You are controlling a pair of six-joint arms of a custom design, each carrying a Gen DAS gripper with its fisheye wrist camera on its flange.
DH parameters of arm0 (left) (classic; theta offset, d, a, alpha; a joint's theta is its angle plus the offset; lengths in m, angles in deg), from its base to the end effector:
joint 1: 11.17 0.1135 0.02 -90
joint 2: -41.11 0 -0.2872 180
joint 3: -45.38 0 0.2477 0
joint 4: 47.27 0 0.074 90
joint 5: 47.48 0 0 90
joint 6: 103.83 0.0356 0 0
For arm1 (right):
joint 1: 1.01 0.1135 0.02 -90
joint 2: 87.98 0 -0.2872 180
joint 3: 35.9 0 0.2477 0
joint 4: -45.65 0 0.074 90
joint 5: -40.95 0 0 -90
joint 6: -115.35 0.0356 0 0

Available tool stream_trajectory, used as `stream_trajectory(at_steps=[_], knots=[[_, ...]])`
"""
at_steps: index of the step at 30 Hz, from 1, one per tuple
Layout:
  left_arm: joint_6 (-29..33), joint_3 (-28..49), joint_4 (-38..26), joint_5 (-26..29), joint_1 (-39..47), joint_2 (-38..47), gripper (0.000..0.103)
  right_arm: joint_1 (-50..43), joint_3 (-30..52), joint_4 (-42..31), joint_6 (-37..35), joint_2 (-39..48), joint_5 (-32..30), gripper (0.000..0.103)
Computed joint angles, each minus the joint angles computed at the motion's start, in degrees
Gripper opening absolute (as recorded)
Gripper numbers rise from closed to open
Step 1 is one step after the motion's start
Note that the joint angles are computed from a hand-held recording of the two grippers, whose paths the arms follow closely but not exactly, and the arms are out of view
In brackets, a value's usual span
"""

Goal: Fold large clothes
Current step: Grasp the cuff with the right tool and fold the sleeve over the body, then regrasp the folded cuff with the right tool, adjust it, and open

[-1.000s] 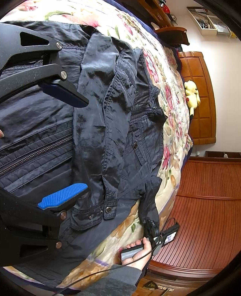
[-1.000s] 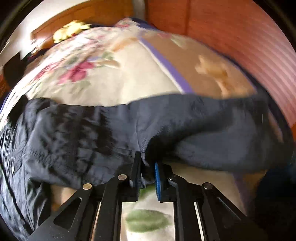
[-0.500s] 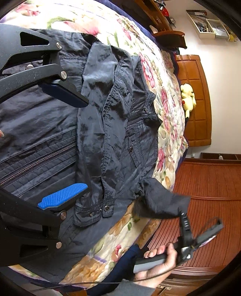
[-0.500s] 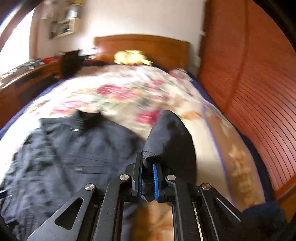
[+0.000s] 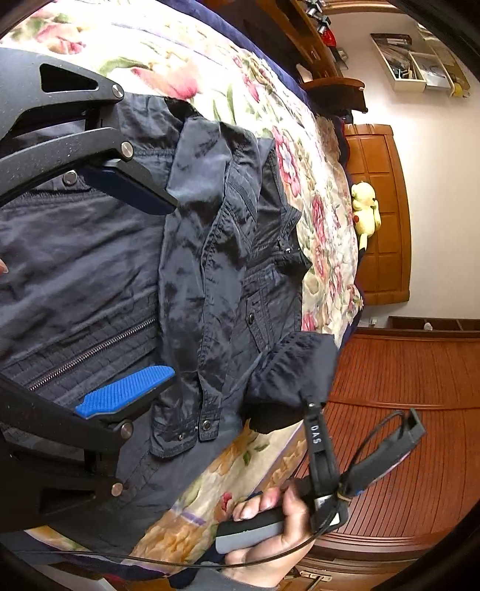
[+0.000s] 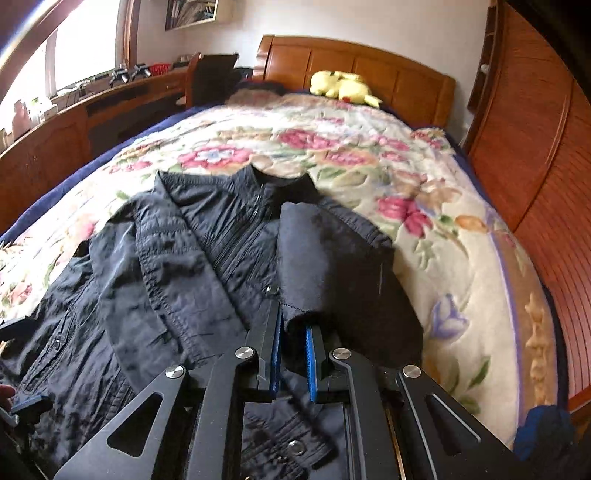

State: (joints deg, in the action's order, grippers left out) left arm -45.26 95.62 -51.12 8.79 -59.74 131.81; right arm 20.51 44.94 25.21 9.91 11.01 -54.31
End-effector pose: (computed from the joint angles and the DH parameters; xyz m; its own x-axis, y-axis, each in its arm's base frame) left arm 0.2041 -0.2014 0.1676 -0.5825 0.0046 -0.8128 0.0667 0.9969 -0.0422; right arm 0.3577 0.1446 0.2517 -0.4443 -0.4602 -0.7686 -0.5708 0.8067 -0.1530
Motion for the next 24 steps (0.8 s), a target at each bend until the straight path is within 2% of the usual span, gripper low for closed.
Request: stream_trajectory(at_steps=[3, 5, 8, 12, 17, 24], knots=[[-0.12, -0.91, -0.26, -0.27, 0.09, -1.33, 0.084, 1.17, 2.21, -3.01, 0.24, 0.79, -0.52, 0.022], [-0.19, -1.74, 0.08, -0.55, 0.15, -2.27, 0.085, 1.05, 2.83, -4.47, -0.85, -0.69, -1.73, 0.038], [-0.38, -2.33, -0.15, -0.72, 0.25, -3.18, 0.084, -0.37, 2.1, -5.11, -2.53, -4.77, -3.73, 0.052], [-0.37, -2.65, -0.21, -0.69, 0.58, -3.68, 0.084, -2.03, 3.98, -3.77, -1.3, -2.24, -1.83, 0.056], [-0.31, -2.85, -0.15, -0.76, 0.62, -3.88, 0.084, -4.31, 8.72, -3.32, 2.24, 5.53, 1.44, 0.058], [-0.16, -2.57, -0.51, -0.68, 0.67, -3.58, 0.084, -6.64, 20.76, -8.91, 6.76, 19.5, 4.39, 0.058]])
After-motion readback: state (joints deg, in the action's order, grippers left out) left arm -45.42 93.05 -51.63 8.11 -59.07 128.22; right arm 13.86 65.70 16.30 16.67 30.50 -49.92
